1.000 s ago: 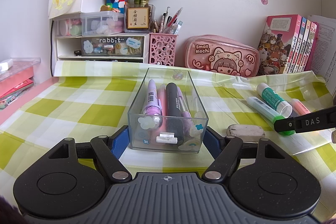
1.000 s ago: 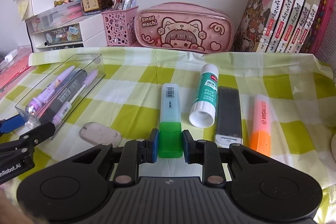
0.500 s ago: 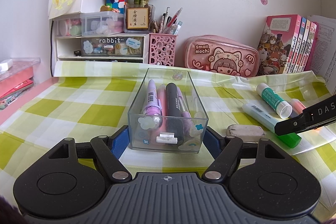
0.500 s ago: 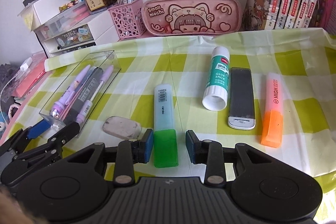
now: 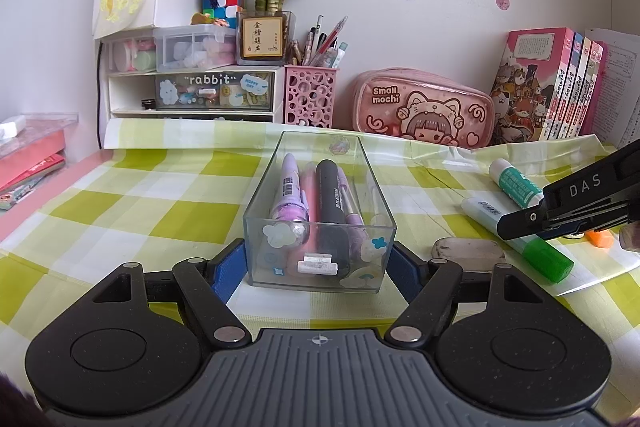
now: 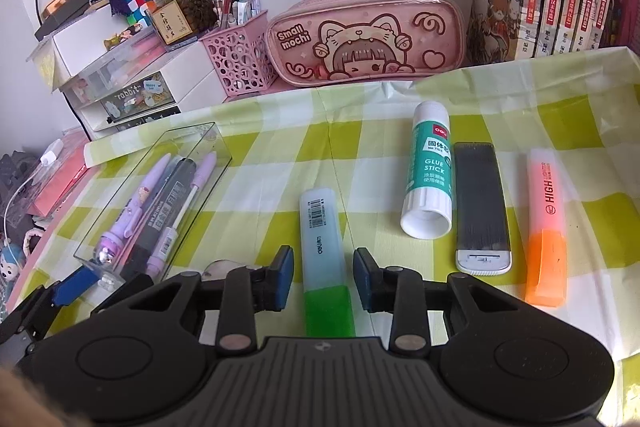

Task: Organize stationery
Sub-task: 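Lower the right gripper onto the blue-green highlighter and grasp it, then lift the blue-green highlighter and carry it over the clear box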

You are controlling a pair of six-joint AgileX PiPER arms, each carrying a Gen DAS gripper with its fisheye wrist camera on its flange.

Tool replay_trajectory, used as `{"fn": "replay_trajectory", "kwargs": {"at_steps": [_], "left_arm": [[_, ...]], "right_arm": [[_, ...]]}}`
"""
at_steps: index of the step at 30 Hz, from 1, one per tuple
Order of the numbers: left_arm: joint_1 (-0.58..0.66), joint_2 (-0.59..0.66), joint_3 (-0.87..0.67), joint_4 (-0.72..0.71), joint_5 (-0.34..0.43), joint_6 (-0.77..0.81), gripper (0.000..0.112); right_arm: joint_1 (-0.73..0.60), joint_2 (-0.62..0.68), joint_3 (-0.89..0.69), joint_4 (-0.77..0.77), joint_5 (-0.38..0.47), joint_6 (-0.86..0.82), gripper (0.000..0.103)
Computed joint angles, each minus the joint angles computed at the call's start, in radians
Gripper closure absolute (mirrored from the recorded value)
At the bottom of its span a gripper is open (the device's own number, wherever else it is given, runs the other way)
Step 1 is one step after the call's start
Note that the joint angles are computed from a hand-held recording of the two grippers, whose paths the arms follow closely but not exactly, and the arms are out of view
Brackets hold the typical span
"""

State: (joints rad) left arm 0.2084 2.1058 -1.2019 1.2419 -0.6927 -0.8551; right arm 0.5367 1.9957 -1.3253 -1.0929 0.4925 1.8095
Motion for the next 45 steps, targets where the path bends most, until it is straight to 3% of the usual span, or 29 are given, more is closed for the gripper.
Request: {"fn": "replay_trajectory", "kwargs": {"at_steps": [5,10,17,27,38,45], "left_arm": [[0.001,0.001,-0.002,0.002,0.000,-0.002,0.039],[0.001,0.001,-0.001,0.002,-0.001,-0.002,0.039],[0.002,0.002,-0.003,0.005,-0.005,-0.005,0.039],[0.002,0.002,-0.003,0.005,-0.005,-0.005,0.039],[0.006,0.005,-0.007,0.014,-0.013,-0.013,0.039],[0.005,0.005,-0.007,0.014,-0.012,-0.013,0.039]], "right_arm": [[0.006,0.023,-0.060,0.101,0.050,-0.118,0.075],[0.007,0.016,-0.074,0.133,0.058,-0.099,0.075],[0.004,-0.007,-0.091,0.127,-0.004,-0.018,0.075],[-0.022,-0.003,-0.186,0.200,-0.180,-0.001,0.075],[-0.042,0.104,-0.326,0.472,-0.218,-0.199,0.075],[-0.050,0.114,-0.311,0.478,-0.237,-0.177,0.075]]}}
